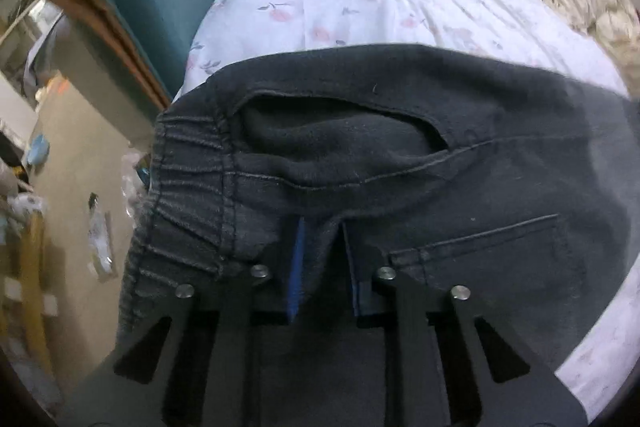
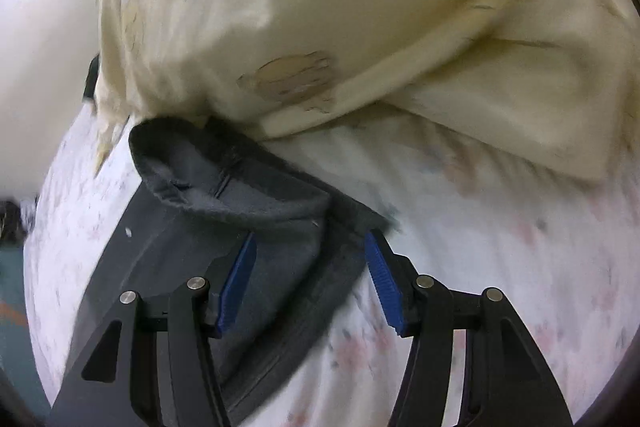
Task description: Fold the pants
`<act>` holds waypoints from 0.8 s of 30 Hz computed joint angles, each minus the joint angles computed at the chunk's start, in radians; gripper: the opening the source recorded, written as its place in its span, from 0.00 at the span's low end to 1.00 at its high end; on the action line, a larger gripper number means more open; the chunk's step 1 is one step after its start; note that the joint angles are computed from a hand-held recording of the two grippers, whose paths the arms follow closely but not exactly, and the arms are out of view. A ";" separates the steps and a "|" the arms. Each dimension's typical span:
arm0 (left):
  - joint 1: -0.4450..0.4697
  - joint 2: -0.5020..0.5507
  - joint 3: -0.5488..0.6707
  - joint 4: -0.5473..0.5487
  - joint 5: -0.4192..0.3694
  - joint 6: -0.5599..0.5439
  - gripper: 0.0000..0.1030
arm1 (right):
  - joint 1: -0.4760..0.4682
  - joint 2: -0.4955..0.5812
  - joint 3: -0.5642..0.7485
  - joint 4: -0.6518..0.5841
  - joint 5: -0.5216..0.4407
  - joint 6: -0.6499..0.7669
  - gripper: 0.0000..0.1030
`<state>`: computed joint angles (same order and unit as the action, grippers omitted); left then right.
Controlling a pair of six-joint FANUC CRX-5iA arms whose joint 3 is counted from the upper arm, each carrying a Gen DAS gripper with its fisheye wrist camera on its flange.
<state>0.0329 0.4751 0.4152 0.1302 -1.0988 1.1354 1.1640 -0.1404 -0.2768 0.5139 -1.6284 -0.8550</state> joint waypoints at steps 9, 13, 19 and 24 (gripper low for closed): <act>-0.002 -0.012 -0.021 -0.022 0.024 -0.021 0.12 | -0.019 0.003 -0.039 0.072 0.058 0.037 0.01; 0.009 -0.014 -0.038 0.007 0.036 -0.061 0.12 | 0.022 0.010 0.020 0.171 -0.037 0.055 0.00; 0.029 0.006 -0.008 0.036 -0.017 -0.092 0.10 | 0.020 -0.022 0.065 0.019 -0.135 0.031 0.00; 0.021 0.020 0.018 0.023 -0.036 -0.092 0.10 | -0.055 -0.019 0.017 -0.180 -0.050 0.083 0.23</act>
